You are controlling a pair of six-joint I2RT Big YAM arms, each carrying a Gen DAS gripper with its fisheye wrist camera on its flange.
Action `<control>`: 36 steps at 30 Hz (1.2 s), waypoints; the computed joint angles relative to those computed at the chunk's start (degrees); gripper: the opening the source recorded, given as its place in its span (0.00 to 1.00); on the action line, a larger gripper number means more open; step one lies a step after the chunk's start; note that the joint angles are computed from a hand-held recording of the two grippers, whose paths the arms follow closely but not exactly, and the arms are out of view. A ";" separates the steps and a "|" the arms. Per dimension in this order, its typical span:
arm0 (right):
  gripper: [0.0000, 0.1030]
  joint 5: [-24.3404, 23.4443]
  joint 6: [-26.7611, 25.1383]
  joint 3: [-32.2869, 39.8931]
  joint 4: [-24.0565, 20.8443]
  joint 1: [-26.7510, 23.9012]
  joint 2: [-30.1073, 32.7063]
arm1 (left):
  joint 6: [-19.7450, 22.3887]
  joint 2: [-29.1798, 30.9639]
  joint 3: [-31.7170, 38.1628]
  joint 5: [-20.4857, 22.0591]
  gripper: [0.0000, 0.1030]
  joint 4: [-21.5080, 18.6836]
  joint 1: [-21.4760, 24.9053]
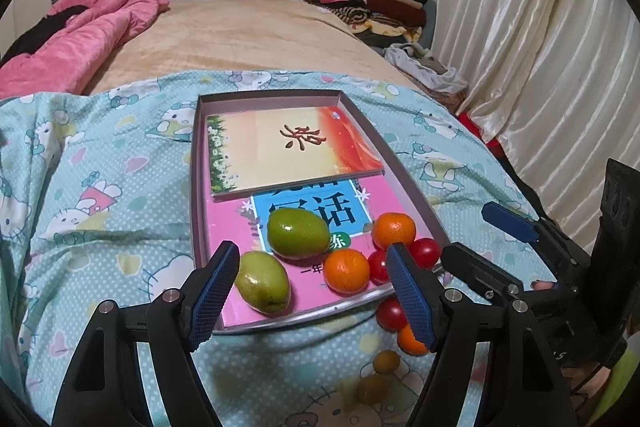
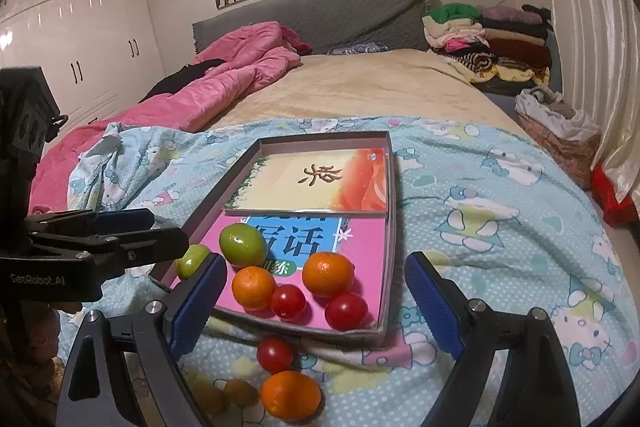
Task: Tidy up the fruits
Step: 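Move the left tool over a small brown kiwi while the right tool approaches the orange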
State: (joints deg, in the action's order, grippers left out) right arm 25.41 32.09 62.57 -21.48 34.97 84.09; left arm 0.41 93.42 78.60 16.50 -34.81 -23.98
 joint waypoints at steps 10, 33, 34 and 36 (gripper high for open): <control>0.88 1.05 3.35 -0.89 -2.23 0.07 -1.46 | 0.45 -0.98 -1.19 0.53 0.75 -0.19 0.30; 0.88 -0.76 6.86 0.67 -9.81 2.13 -0.32 | 3.57 -3.18 -4.32 1.03 0.75 -2.25 -0.45; 0.88 -0.71 6.91 0.84 -10.23 2.26 -0.16 | 3.76 -3.20 -4.44 0.96 0.75 -2.32 -0.53; 0.88 -0.76 7.01 1.03 -10.74 2.45 0.04 | 4.51 -3.11 -4.49 0.77 0.75 -3.17 -0.70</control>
State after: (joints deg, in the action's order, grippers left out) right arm 24.65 39.10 63.60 -32.22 37.42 84.13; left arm 4.93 90.31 74.11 17.27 -37.98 -24.68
